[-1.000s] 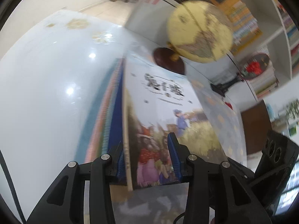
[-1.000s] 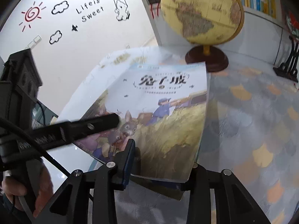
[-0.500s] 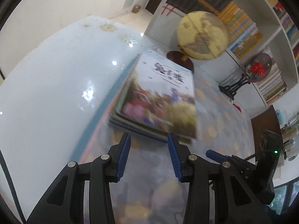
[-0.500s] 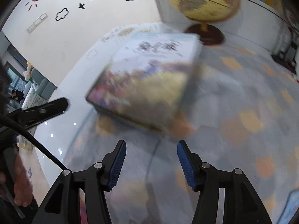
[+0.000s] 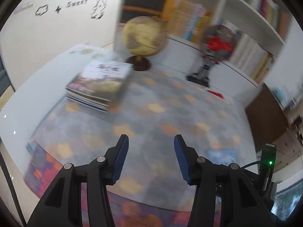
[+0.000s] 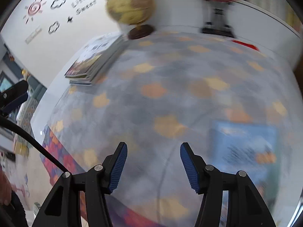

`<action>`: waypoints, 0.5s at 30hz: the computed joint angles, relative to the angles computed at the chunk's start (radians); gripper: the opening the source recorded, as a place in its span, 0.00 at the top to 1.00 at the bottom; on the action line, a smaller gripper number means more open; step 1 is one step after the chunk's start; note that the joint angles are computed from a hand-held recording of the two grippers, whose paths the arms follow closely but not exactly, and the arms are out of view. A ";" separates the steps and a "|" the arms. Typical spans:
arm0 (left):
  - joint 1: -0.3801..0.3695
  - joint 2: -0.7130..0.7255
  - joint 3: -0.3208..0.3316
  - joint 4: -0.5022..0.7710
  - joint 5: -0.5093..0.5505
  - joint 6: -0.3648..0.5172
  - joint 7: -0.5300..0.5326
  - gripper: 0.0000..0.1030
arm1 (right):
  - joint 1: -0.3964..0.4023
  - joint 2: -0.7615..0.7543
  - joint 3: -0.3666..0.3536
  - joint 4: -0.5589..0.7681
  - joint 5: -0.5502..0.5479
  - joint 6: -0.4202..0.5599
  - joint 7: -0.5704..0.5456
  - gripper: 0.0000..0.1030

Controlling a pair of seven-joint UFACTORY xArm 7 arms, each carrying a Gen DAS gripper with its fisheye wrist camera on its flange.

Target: Organize books

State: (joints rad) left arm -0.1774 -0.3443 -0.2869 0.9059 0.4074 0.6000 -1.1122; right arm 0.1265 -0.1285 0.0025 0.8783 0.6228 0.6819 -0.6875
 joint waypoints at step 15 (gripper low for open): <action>-0.233 0.274 -0.089 0.292 0.154 0.127 -0.165 0.27 | -0.175 -0.186 -0.107 -0.140 -0.164 -0.073 -0.027 0.14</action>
